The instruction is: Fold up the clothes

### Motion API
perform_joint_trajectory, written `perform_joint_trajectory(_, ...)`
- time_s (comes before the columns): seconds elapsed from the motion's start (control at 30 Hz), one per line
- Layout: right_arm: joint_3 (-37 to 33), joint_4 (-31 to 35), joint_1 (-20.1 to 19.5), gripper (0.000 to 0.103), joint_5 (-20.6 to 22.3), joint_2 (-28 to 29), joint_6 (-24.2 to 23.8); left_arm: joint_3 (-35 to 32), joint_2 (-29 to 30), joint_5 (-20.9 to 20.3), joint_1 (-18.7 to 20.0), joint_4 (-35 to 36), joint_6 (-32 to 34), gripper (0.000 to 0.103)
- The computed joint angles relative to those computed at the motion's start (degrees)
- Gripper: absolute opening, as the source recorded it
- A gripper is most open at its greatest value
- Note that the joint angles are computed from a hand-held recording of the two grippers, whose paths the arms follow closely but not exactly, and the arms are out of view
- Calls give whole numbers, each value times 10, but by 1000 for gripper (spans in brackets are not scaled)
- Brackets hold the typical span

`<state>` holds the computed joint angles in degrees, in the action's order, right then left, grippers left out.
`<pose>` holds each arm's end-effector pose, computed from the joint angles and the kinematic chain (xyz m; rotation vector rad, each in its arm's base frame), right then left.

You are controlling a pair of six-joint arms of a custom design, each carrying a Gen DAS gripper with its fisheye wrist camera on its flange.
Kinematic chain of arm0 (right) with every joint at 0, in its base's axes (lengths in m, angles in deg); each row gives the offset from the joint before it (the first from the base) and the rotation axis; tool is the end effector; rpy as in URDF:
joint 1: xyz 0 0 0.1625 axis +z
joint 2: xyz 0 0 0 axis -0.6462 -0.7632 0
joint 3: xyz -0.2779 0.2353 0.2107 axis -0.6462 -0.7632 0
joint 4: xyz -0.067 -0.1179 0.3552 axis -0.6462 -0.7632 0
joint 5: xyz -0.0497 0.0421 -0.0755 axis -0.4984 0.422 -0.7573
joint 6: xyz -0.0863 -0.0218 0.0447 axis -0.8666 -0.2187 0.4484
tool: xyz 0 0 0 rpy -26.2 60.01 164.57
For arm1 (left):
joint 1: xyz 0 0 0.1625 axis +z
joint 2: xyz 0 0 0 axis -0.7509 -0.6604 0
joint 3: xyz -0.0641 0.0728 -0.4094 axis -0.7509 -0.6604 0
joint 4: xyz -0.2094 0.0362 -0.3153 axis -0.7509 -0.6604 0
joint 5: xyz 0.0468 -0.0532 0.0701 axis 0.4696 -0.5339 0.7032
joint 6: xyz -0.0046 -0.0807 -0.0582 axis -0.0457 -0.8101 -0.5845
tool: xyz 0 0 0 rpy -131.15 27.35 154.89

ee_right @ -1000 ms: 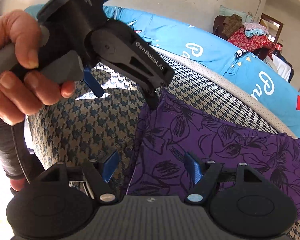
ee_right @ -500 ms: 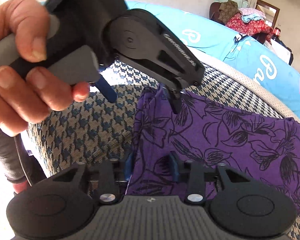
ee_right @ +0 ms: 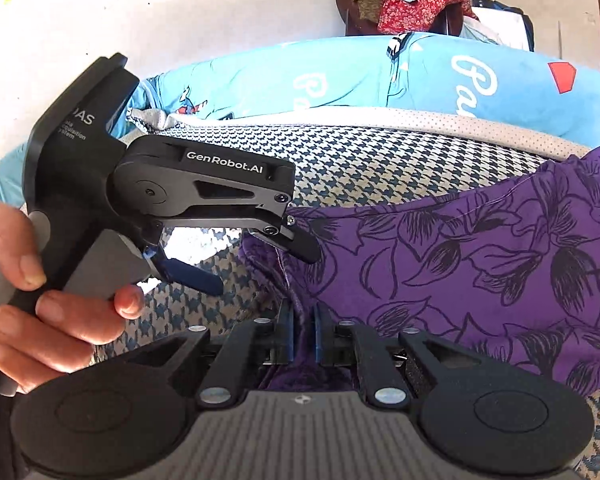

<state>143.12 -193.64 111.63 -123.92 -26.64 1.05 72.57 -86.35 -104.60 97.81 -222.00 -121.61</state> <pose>-0.0799 -0.7056 0.3381 1.3080 -2.5185 0.6653 -0.3491 -0.7067 -0.0885 -0.4741 2.6277 -0.9173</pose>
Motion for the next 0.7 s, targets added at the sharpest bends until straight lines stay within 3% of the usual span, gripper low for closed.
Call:
perform_joint_trajectory(0.23,-7,15,-2,9,4,0,2,-86,41,-5,4,47,10,98)
perform_joint_trajectory(0.33,-4,9,-2,9,0,0,5,-147,66,13,2,116,6,84)
perform_joint_trajectory(0.37,-2,3,-1,9,-3,0,4,-164,72,22,1,138,3,72)
perform_joint_trajectory(0.4,3,-7,-1,9,-7,0,-3,-178,78,30,1,157,2,67)
perform_joint_trajectory(0.47,14,-29,-1,10,-15,1,-20,-168,72,32,1,149,4,50)
perform_joint_trajectory(0.5,19,-35,-2,12,-17,0,-27,-159,68,31,2,140,4,47)
perform_joint_trajectory(0.63,22,-14,-2,39,-24,-3,-47,-121,48,4,8,101,-13,28)
perform_joint_trajectory(0.7,29,-16,-3,42,-23,-5,-62,-125,50,5,8,108,-18,28)
